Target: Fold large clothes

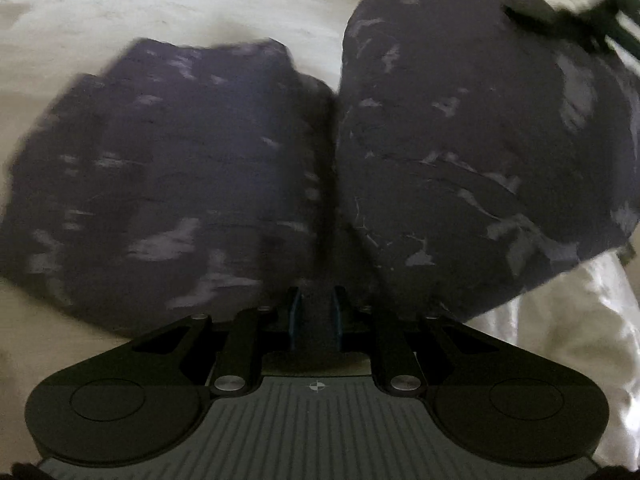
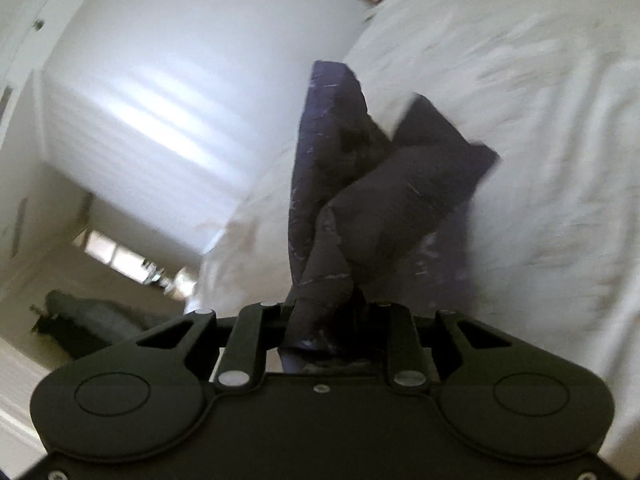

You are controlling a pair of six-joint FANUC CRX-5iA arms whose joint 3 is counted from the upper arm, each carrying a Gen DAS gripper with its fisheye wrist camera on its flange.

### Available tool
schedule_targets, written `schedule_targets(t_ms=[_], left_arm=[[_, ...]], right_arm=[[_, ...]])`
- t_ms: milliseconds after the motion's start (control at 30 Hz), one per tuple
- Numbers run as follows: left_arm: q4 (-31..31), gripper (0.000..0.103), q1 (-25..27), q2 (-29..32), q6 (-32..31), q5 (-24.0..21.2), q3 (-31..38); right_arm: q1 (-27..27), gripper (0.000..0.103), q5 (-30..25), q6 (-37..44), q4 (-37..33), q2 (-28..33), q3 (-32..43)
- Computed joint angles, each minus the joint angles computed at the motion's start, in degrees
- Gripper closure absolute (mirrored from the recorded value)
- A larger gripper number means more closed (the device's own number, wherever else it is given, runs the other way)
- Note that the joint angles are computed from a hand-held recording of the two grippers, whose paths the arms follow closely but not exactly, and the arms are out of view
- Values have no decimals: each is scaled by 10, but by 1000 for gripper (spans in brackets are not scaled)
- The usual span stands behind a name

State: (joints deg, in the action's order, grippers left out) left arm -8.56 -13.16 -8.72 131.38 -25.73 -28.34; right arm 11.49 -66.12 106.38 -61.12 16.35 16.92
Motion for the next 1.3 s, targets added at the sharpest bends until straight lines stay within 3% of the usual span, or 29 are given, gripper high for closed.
schedule_targets(t_ms=[100, 200, 333, 533, 700, 800, 867, 900, 933, 967, 1100, 1300], left_arm=[[-55, 86, 1, -41, 63, -21, -12], [-147, 86, -19, -76, 171, -76, -5], [-203, 86, -37, -120, 262, -123, -13], [-251, 86, -74, -134, 328, -172, -2], [-286, 86, -106, -142, 380, -211, 8], [-343, 86, -156, -141, 417, -257, 27], [-380, 85, -187, -138, 427, -275, 37], [-399, 82, -208, -136, 431, -286, 42], [-413, 77, -220, -134, 427, -290, 47], [-426, 76, -231, -131, 420, -285, 50], [-435, 76, -224, -117, 374, -248, 60], [-428, 69, -153, -86, 329, -186, 74]], right_arm=[[48, 68, 0, 1, 15, 27, 32], [86, 68, -8, -5, 24, 64, 62], [121, 65, -14, -12, 23, 106, 84], [147, 60, -17, -4, 28, 143, 94], [130, 60, -26, 15, 1, 160, 89], [108, 47, -56, 27, -51, 174, 95], [89, 31, -85, 47, -97, 185, 102], [80, 16, -105, 62, -122, 192, 107], [75, 6, -120, 75, -138, 196, 113], [74, 4, -124, 85, -142, 194, 114], [63, 3, -97, 147, -129, 160, 93], [25, 3, -29, 181, -132, 106, 38]])
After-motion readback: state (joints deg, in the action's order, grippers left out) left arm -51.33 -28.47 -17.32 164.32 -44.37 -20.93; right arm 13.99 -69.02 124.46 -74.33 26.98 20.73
